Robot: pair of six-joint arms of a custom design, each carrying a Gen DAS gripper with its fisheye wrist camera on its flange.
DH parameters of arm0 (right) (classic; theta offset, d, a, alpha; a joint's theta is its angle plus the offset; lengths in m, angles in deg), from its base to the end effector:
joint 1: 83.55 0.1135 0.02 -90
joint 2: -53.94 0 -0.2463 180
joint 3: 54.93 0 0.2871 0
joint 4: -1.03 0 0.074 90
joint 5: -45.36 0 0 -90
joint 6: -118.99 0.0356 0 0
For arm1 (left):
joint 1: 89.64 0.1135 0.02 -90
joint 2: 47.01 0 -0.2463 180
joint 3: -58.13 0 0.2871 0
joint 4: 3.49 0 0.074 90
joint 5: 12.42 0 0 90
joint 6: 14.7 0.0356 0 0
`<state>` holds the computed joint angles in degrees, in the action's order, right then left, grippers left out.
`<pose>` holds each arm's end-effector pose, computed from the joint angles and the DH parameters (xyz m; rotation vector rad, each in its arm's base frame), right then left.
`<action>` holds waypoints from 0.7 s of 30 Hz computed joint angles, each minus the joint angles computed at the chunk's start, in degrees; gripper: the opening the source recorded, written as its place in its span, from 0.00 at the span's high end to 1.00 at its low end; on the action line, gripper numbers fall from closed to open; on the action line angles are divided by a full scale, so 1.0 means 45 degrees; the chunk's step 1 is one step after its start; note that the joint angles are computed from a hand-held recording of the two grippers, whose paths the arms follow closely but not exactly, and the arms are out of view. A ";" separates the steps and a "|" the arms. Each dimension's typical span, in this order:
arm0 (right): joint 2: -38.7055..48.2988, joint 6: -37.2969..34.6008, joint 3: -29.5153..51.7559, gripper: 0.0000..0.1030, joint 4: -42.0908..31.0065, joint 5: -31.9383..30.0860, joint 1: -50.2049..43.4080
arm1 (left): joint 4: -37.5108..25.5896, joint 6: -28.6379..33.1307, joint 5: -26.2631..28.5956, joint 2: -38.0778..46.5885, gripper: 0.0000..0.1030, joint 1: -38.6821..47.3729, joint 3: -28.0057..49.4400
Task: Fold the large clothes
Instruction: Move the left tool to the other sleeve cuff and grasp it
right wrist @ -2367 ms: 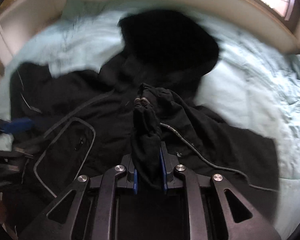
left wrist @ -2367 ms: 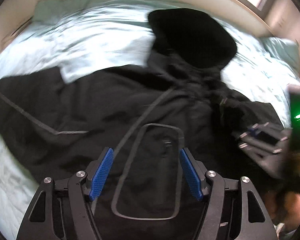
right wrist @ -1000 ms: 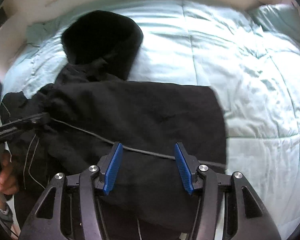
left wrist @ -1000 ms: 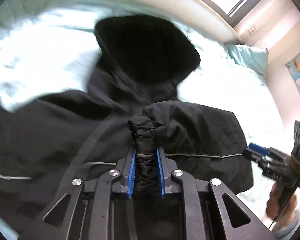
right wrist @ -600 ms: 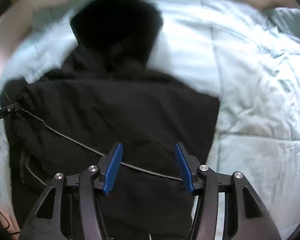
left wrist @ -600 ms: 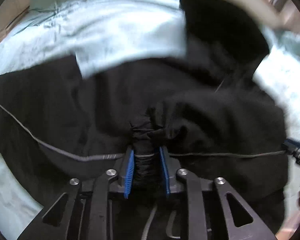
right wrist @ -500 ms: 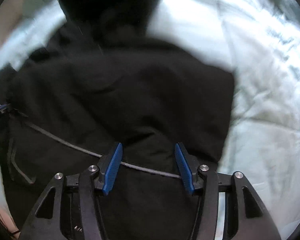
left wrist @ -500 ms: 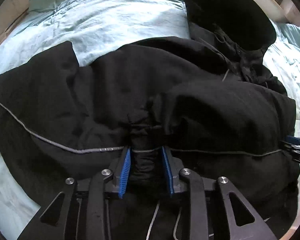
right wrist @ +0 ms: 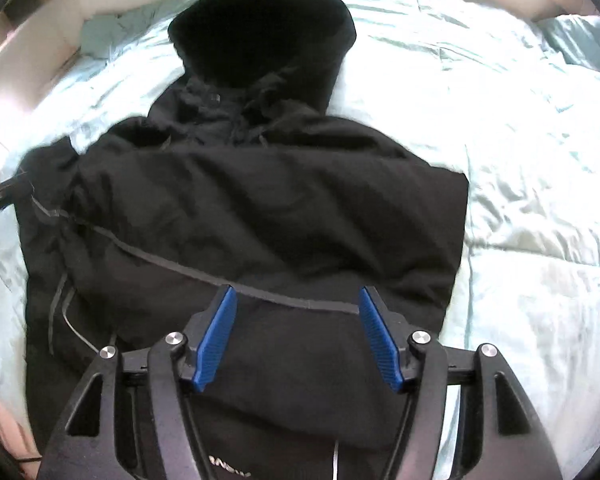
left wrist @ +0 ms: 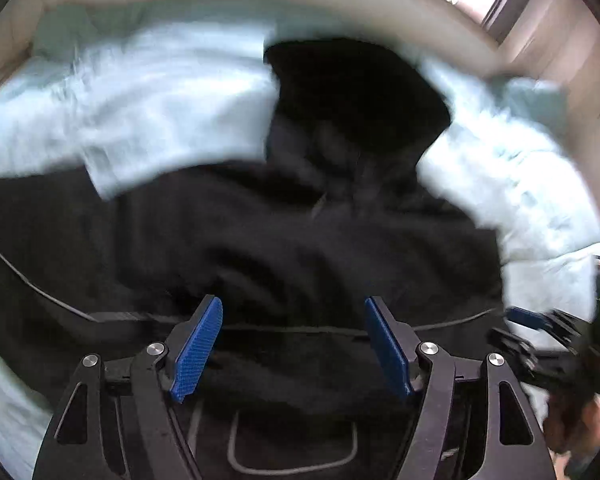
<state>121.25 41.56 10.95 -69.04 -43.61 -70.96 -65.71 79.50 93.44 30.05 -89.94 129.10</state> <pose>0.2410 0.0532 0.2296 0.0036 2.8216 0.0753 0.2903 -0.0112 0.2225 0.1801 2.7276 -0.3626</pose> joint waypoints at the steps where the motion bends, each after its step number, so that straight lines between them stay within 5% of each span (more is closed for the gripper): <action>1: 0.0023 -0.0138 -0.0467 0.36 0.0178 -0.0058 -0.0219 | 0.0326 -0.0266 -0.0427 0.0477 0.27 -0.0232 -0.0226; 5: 0.0135 0.0222 -0.2068 0.36 0.0811 -0.0359 -0.0433 | 0.1983 -0.1259 -0.1879 0.1868 0.27 -0.0907 -0.1190; 9: 0.0740 0.0400 -0.1778 0.34 0.0713 0.0257 -0.0082 | 0.1232 -0.1767 -0.2852 0.1790 0.27 -0.1627 -0.0640; 15: -0.2072 0.1596 -0.1063 0.33 -0.1792 -0.0138 0.0296 | -0.0940 -0.1211 -0.1095 -0.2463 0.27 0.0142 -0.1187; 21: -0.3911 0.3952 -0.1137 0.33 -0.2957 0.0106 0.2565 | -0.3171 0.2679 0.1549 -0.3608 0.27 0.6420 0.0021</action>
